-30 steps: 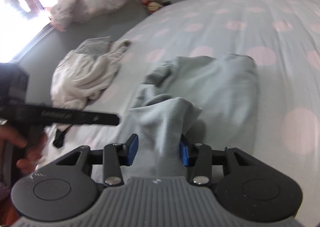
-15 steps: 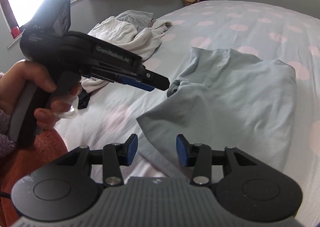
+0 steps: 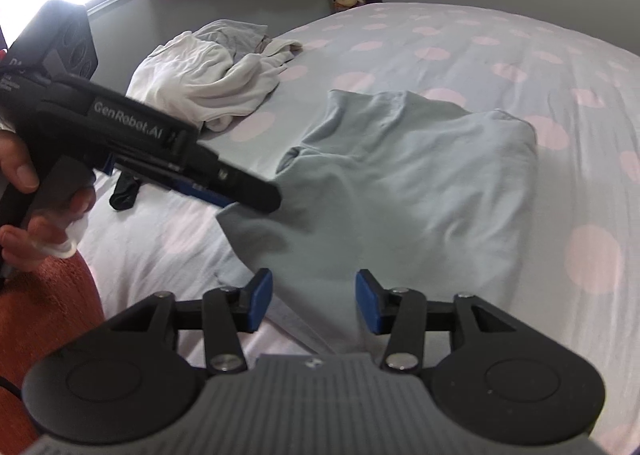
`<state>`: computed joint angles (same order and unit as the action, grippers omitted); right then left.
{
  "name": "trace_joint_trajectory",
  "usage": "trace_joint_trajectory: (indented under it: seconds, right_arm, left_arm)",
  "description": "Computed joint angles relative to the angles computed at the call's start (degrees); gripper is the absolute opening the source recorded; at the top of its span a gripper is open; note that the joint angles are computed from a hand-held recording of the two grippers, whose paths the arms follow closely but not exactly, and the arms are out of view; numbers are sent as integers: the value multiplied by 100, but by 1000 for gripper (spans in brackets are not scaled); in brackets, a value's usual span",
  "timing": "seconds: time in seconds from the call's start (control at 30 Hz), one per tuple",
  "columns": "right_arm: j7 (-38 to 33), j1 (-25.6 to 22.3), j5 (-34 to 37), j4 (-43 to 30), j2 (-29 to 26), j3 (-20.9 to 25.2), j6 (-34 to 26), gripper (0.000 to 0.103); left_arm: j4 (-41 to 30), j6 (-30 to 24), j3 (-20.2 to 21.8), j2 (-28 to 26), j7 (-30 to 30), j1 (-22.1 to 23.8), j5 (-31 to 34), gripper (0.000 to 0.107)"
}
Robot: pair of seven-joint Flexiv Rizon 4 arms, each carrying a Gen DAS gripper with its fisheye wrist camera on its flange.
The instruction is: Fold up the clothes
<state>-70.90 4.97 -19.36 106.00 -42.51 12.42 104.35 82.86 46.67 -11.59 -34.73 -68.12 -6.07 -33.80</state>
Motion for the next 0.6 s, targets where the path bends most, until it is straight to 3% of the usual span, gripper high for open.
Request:
trace_joint_trajectory:
  seconds: [0.07, 0.1, 0.2, 0.33, 0.47, 0.6]
  right_arm:
    - [-44, 129, 67, 115, 75, -190, 108, 55]
    - [-78, 214, 104, 187, 125, -310, 155, 55]
    - [-188, 429, 218, 408, 273, -618, 236, 59]
    - [-224, 687, 436, 654, 487, -945, 81, 60]
    - [-296, 1256, 648, 876, 696, -1549, -224, 60]
    - [-378, 1810, 799, 1086, 780, -2124, -274, 60]
  left_arm:
    - [-198, -275, 155, -119, -348, -66, 210, 39]
    - [-301, -427, 216, -185, -537, -81, 295, 29]
    - [-449, -774, 222, -295, -778, -30, 362, 14]
    - [-492, -935, 254, -322, -978, -25, 460, 5]
    - [-223, -645, 102, -209, -898, 78, 174, 2]
    - [502, 135, -446, 126, 82, 387, -977, 1]
